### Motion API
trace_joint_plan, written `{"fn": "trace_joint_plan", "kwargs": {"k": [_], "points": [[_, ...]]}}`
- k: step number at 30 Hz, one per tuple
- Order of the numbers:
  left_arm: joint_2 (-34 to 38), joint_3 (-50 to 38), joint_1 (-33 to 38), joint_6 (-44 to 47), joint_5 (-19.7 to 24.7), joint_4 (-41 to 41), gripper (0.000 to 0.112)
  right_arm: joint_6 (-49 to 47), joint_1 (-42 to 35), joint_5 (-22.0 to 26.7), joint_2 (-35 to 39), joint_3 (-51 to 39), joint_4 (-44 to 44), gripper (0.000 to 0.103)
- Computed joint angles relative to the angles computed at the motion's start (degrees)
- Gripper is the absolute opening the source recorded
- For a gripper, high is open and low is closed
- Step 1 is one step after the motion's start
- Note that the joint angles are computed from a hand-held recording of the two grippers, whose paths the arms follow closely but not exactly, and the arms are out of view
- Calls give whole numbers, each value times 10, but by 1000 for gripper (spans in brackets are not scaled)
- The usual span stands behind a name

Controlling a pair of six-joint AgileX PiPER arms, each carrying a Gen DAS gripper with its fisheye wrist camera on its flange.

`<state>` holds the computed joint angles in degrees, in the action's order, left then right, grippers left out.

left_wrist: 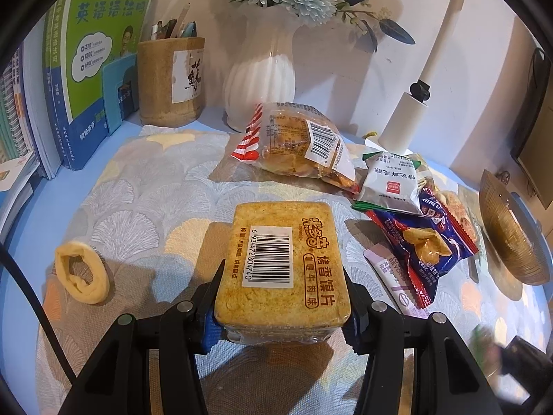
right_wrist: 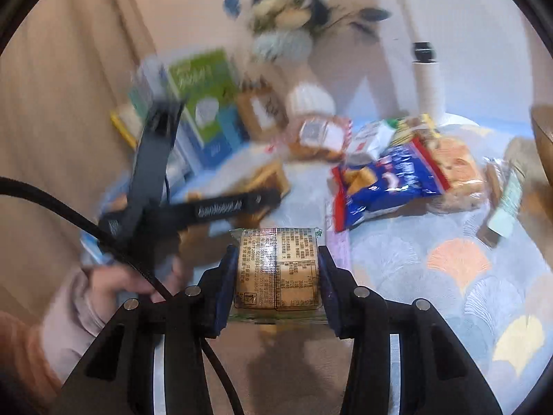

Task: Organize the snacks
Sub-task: 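Lift the yellow cracker block with the left tool while the right tool lifts the wafer pack, then carry both packs over the amber glass bowl and open both tools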

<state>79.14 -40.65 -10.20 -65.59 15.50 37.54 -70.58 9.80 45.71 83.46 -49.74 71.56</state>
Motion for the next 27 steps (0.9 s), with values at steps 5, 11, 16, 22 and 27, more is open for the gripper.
{"fn": "trace_joint_plan", "kwargs": {"k": [5, 11, 16, 22, 27], "points": [[1, -2, -5, -22, 8, 20, 53, 23, 11, -12, 3, -9, -14, 42], [-1, -7, -37, -125, 58, 116, 53, 52, 17, -33, -1, -14, -23, 42], [-17, -48, -91, -107, 160, 101, 53, 90, -26, 11, -19, -72, -41, 42], [-1, -218, -147, 14, 268, 19, 53, 166, -112, 38, -21, -245, -95, 42], [101, -437, -178, 145, 296, -53, 53, 235, -209, 71, 29, -361, -125, 43]]}}
